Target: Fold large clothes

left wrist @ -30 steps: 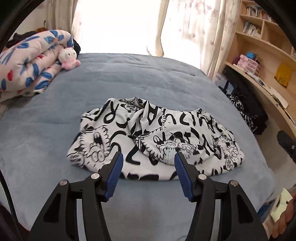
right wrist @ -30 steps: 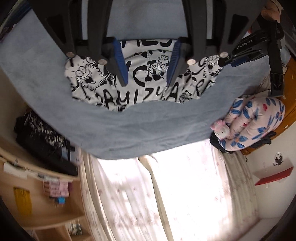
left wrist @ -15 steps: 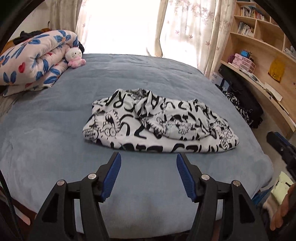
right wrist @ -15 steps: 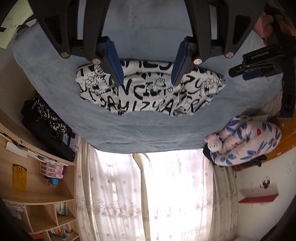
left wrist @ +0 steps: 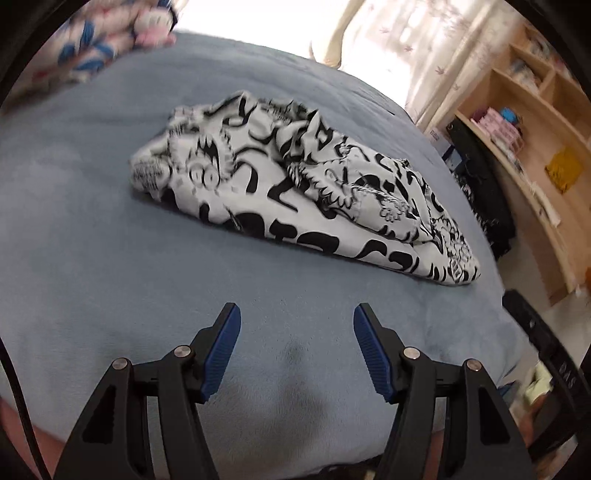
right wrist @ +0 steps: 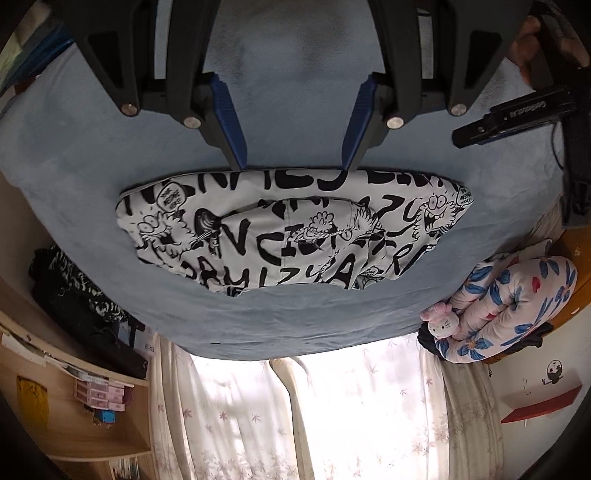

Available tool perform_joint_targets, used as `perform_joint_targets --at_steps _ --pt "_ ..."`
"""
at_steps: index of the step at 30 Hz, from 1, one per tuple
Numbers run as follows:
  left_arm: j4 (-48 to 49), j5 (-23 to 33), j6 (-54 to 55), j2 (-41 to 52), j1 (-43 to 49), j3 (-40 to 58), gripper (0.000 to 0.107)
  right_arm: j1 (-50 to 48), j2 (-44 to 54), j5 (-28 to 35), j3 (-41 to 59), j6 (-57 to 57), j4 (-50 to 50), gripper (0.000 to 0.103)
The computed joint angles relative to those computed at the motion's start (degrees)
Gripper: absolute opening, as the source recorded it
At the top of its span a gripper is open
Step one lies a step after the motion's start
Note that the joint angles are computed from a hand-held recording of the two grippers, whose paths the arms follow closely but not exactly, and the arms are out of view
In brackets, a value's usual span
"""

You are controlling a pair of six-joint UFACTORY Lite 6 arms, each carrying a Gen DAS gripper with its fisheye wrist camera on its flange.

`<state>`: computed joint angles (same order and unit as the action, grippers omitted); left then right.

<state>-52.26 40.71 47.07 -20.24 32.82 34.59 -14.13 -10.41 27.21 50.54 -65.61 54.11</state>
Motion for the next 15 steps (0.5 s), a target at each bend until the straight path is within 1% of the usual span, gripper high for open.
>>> perform_joint_targets --at_steps 3,5,8,9,12,15 --pt "-10.30 -1.40 8.80 8.89 0.85 0.81 0.062 0.82 2.93 -0.99 0.76 -3.68 3.86 0.054" --pt "-18.26 -0.55 15.61 15.52 2.58 2.33 0.062 1.15 5.83 -0.87 2.38 -5.67 6.21 0.054" --pt "-26.07 0.21 21.39 22.92 3.67 5.17 0.062 2.24 9.54 -1.99 4.34 -9.00 10.09 0.054" --pt "-28.82 -0.31 23.29 25.86 3.54 6.75 0.062 2.77 10.44 -2.61 4.86 -9.27 10.49 0.054" --pt "-33.57 -2.36 25.44 32.84 2.67 11.82 0.062 4.27 14.54 -4.02 7.57 -10.11 11.97 0.054" --pt "-35.47 -1.71 24.29 40.02 3.01 18.08 0.062 5.30 18.71 -4.06 10.76 -11.31 13.78 0.054"
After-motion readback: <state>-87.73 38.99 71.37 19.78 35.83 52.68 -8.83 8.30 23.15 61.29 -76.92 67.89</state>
